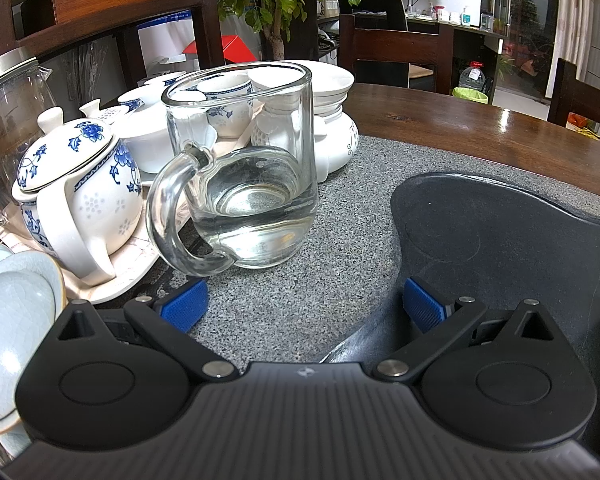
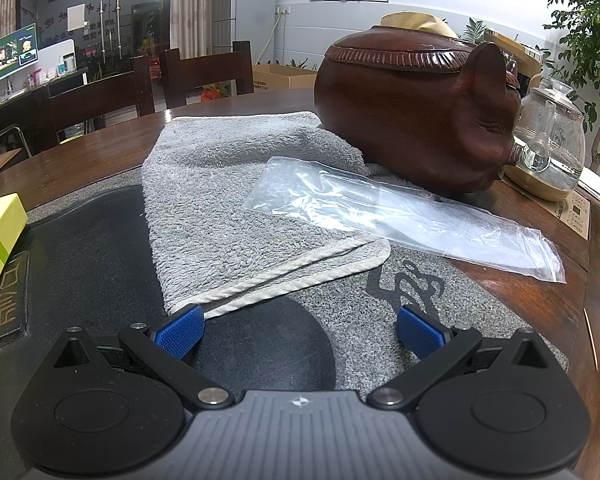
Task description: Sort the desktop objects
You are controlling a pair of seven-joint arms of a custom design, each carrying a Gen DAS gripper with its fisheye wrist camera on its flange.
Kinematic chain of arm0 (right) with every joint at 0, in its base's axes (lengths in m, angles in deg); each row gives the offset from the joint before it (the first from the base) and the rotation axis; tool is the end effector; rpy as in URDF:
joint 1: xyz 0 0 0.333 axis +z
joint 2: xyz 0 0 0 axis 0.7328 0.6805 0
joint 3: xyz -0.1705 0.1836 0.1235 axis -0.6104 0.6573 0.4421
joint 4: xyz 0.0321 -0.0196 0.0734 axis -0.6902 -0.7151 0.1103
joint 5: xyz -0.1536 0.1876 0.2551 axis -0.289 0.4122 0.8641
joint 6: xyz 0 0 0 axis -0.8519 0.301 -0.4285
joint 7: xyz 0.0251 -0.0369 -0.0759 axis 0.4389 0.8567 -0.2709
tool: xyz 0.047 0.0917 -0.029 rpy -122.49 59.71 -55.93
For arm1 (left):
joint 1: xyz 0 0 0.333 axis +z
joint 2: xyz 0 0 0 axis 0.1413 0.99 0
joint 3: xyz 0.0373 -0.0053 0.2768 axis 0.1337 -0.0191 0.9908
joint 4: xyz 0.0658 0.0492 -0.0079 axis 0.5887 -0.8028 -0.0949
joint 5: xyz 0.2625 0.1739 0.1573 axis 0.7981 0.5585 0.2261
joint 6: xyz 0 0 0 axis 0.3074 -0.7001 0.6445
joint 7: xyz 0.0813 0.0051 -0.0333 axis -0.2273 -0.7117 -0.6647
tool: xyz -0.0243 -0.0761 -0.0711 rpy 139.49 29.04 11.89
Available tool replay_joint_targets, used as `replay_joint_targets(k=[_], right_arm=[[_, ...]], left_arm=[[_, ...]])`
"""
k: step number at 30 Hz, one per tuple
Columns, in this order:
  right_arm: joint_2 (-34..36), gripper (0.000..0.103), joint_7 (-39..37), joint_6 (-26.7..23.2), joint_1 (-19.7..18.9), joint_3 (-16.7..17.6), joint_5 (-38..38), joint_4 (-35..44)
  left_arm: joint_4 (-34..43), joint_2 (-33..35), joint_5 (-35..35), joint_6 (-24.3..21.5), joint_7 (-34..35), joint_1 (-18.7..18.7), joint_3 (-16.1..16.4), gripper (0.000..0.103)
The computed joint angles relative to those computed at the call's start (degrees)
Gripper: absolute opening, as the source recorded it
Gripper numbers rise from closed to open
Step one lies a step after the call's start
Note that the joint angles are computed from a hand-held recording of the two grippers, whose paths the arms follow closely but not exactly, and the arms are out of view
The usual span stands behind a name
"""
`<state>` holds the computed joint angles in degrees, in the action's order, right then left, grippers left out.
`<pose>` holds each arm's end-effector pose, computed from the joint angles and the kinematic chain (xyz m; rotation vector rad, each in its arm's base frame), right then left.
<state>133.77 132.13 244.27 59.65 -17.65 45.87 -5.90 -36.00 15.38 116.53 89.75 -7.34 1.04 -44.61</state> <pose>0.7669 0.1283 0.2978 -1.5577 1.8795 -0.9342 0.5974 -0.0565 0.3041 -2.1441 0.7625 -0.2708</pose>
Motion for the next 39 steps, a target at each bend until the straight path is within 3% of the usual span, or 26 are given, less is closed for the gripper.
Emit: replay_joint_targets(k=[9, 17, 21, 24, 29, 30, 35, 39], right_arm=[[-7.21, 0.103, 3.00, 3.70, 1.62, -0.37, -3.59, -12.05], [-18.49, 0.103, 8.57, 13.03, 4.68, -2.34, -11.29, -30.24], [-24.64, 0.103, 15.32, 20.32, 7.91, -6.28, -16.74, -39.70], [-28.25, 0.103, 17.35, 21.82, 8.85, -6.71, -19.35, -44.31], [-34.33, 0.103, 28.94, 27.80, 18.27, -17.86, -31.25, -53.32], [-35.74, 0.103, 29.63, 28.42, 18.67, -18.01, -32.91, -54.89], [-43.40, 0.103, 27.33, 31.76, 12.61, -9.36, -32.49, -63.38], [-47.05, 0.103, 29.46, 31.09, 15.34, -10.88, -35.14, -67.28]], left_arm=[[-0.62, -0.77, -1.12, 2.06, 2.43, 0.68, -0.37, 0.103], [-2.40, -3.19, -1.54, 4.21, 3.58, 0.70, -0.96, 0.103], [-2.82, -4.31, -1.69, 3.55, 7.08, 0.24, -1.79, 0.103], [-4.00, -5.80, -2.64, 4.95, 7.96, 0.50, -2.32, 0.103], [-6.06, -8.56, -5.38, 6.24, 10.47, 0.97, -3.42, 0.103], [-6.60, -9.20, -6.12, 6.78, 11.25, 1.15, -3.66, 0.103], [-9.65, -12.50, -8.44, 9.39, 14.02, 1.72, -4.63, 0.103], [-11.44, -14.83, -8.41, 8.79, 14.05, 1.29, -5.47, 0.103]])
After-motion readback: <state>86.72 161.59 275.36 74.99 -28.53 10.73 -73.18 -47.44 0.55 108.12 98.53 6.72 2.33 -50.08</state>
